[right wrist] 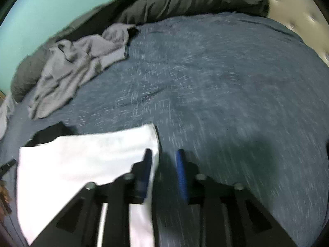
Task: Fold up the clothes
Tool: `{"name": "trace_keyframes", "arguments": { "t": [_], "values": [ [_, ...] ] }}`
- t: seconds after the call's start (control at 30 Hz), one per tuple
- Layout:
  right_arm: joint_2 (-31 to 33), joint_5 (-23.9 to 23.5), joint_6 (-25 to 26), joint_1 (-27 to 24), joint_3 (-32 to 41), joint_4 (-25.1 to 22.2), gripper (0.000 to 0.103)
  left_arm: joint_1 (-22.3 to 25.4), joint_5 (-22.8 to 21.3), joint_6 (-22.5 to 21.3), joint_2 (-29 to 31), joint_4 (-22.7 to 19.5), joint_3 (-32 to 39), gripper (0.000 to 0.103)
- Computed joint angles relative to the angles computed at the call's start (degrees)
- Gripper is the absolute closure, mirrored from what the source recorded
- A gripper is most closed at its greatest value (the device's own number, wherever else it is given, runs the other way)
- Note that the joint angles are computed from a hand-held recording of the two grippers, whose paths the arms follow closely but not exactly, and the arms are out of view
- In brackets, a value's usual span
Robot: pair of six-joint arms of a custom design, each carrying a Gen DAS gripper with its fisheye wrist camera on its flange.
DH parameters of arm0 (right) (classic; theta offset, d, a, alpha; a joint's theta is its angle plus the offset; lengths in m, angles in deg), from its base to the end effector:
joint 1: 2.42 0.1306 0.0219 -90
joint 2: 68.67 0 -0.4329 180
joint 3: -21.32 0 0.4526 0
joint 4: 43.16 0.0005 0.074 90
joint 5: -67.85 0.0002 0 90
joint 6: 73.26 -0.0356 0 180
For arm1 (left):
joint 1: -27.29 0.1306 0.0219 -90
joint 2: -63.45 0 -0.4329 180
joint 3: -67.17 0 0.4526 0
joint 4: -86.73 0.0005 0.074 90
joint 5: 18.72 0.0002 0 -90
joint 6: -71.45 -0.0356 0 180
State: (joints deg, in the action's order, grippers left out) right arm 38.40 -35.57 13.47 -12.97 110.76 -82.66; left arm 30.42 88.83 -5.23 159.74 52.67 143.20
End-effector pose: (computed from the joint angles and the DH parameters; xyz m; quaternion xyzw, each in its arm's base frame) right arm 0.6297 -0.1094 0.3160 0.0818 0.9496 0.0940 0.2875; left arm 0.5565 0.0192 0.3164 -0.0883 0.9378 -0.1715 0.2887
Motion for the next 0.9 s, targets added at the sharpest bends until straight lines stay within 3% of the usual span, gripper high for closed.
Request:
{"name": "trace_keyframes", "arguments": {
  "t": [0.13,0.2,0.33,0.4,0.5,0.67,0.7,0.73,0.83,0.9],
  "values": [
    [-7.45,-9.49,0.89,-2.9,-7.55,-1.46,0.069,0.02,3.11,-0.71,-7.87,-2.56,-7.88,0.064],
    [-12.4,-12.71,3.7,-4.27,-12.54,-4.19,0.069,-0.38,4.65,-0.61,-11.04,-3.62,-11.42,0.062],
    [-19.35,-16.16,7.67,-6.29,-19.45,-9.93,0.066,-1.45,7.07,0.84,-16.8,-5.08,-18.03,0.061],
    [-22.61,-15.18,8.26,-6.95,-22.76,-11.34,0.065,-1.56,8.92,3.41,-18.97,-4.19,-21.05,0.061],
    [-25.41,-18.38,5.71,-8.79,-26.46,-11.91,0.065,-2.26,8.95,5.17,-21.05,-2.8,-23.47,0.061],
    [-29.11,-19.68,3.96,-9.96,-31.0,-11.68,0.065,-3.73,8.75,6.59,-24.06,0.21,-26.48,0.063],
    [-29.48,-20.2,3.43,-10.15,-31.67,-11.24,0.065,-4.09,8.36,6.84,-24.47,0.75,-26.91,0.067],
    [-29.71,-20.95,2.88,-10.31,-32.16,-10.58,0.065,-4.21,8.42,7.09,-24.61,1.08,-27.27,0.079],
    [-30.09,-20.95,1.78,-9.81,-33.28,-8.82,0.069,-4.53,7.45,9.7,-24.84,2.83,-28.57,0.101],
    [-29.92,-19.93,1.75,-8.98,-33.27,-8.54,0.087,-4.28,7.58,9.07,-25.13,2.92,-28.99,0.101]
  ]
}}
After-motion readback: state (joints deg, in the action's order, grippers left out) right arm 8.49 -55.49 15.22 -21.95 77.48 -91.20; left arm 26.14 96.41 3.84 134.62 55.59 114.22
